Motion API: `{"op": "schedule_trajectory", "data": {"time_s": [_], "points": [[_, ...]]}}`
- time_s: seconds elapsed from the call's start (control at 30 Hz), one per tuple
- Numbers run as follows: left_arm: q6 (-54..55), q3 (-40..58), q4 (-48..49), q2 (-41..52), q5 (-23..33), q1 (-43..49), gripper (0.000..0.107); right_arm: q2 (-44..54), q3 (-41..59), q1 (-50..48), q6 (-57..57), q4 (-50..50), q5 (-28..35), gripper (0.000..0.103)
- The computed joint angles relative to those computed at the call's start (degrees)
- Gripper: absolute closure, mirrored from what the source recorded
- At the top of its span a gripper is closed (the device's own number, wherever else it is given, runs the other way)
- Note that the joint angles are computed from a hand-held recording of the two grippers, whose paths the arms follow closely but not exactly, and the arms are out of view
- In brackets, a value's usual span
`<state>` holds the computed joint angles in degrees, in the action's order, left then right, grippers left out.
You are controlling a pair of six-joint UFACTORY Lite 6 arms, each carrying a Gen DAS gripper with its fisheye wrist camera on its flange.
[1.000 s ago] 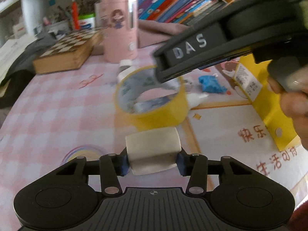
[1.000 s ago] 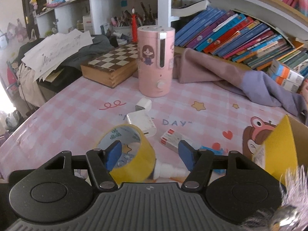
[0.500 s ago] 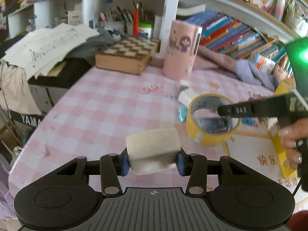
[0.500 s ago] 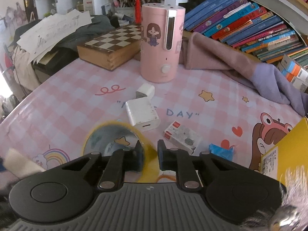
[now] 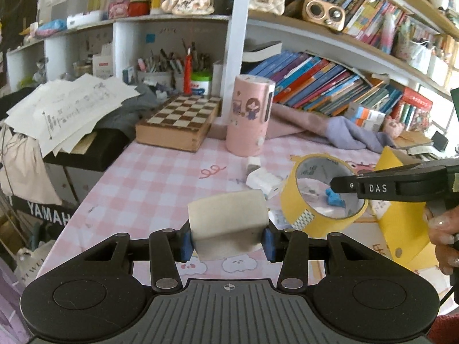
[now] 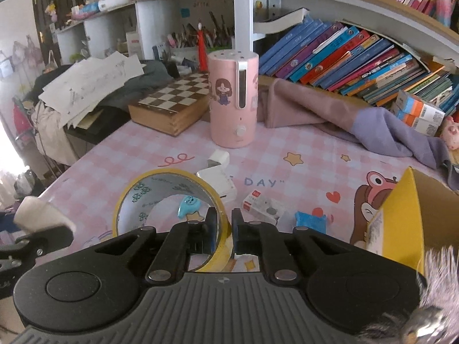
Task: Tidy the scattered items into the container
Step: 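Close the left tool on the cream block while the right tool grips the tape rim, then lift and carry the block and tape roll with both tools over the yellow box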
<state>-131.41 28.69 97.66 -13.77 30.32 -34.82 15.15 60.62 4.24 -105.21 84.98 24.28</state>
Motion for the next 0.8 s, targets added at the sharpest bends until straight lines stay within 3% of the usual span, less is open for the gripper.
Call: {"op": "schedule_trajectory", "data": {"time_s": [0.5, 0.8], "points": [[14.39, -8.66, -14.54, -16.45, 7.8, -15.33, 0.064, -23.96, -23.14, -5.63, 1.76, 0.54, 1.8, 0.093], [21.71, -14.82, -25.97, -28.03, 15.82, -29.47, 0.064, -46.31, -39.84, -11.24, 15.94, -11.63, 3.74, 0.093]]}}
